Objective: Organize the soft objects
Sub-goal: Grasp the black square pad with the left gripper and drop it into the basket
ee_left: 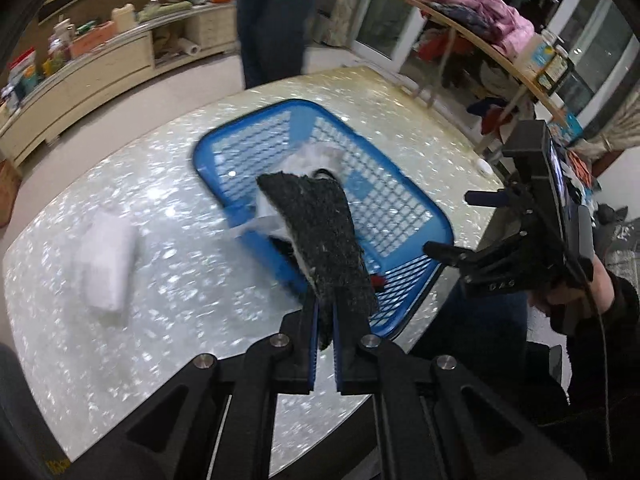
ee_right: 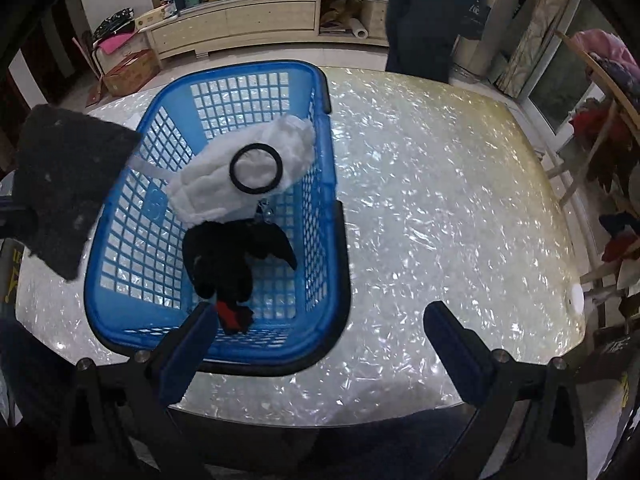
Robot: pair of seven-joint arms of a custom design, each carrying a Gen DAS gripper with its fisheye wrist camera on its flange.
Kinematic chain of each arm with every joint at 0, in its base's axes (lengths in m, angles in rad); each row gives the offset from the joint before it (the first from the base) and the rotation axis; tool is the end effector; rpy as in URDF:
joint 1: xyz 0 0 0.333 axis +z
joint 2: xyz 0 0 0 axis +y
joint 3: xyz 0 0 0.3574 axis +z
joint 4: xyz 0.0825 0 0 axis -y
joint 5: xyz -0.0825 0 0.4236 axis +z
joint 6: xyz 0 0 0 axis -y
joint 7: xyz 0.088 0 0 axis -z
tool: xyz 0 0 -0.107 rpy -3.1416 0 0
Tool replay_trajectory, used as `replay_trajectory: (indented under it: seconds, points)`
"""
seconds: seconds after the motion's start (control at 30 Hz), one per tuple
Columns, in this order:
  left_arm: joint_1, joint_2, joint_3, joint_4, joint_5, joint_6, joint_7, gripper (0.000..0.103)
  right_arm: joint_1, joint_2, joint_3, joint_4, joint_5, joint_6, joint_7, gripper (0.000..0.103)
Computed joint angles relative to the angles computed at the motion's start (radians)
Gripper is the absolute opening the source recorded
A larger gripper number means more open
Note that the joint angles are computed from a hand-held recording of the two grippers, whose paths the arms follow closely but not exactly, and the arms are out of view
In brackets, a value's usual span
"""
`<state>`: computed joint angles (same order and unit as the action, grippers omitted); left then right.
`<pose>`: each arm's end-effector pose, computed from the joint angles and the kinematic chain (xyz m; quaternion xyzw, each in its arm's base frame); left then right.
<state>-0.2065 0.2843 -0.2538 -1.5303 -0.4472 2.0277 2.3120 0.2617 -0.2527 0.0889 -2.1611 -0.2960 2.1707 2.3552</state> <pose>0.6429 -0.3209 0.5576 0.2586 -0.9291 0.2574 0.0605 0.5014 0.1751 0.5580 -0.5834 0.7893 -0.1669 0.0941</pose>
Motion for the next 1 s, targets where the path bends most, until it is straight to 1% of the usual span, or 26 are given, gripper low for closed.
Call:
replay_trajectory:
  seconds: [0.2,0.4,0.67,0.8,0.83,0.87,0.9,1.0]
  points:
    - [-0.049,0.052,-0.018,0.044,0.040,-0.025,-0.023,0.005,-0.010,-0.015,-0.014,-0.034,0.017,0.025,-0.006,0.103]
    - [-0.105,0.117,-0.021,0.089,0.123,-0.013,-0.062,0.005,-0.028,-0.028,-0.028,-0.058,0.032,0.063,-0.012,0.103]
    - [-0.163,0.193,-0.005,0.142,0.249,-0.010,-0.125,0.005,-0.042,-0.022,-0.034,-0.069,0.049,0.102,-0.023,0.103]
    - [-0.180,0.201,0.003,0.140,0.302,0.003,-0.147,0.008,-0.043,-0.016,-0.037,-0.072,0.064,0.106,-0.030,0.103]
    - [-0.183,0.186,0.005,0.116,0.322,0.034,-0.136,0.012,-0.044,-0.017,-0.038,-0.075,0.066,0.108,-0.031,0.103]
    - [-0.184,0.180,0.004,0.108,0.328,0.043,-0.134,0.028,-0.045,-0.019,-0.039,-0.076,0.068,0.109,-0.032,0.103]
    - [-0.181,0.174,0.003,0.101,0.331,0.048,-0.131,0.047,-0.045,-0.021,-0.038,-0.077,0.070,0.108,-0.031,0.103]
    - [-0.169,0.149,0.000,0.074,0.324,0.079,-0.122,0.062,-0.044,-0.026,-0.033,-0.072,0.068,0.094,-0.030,0.103]
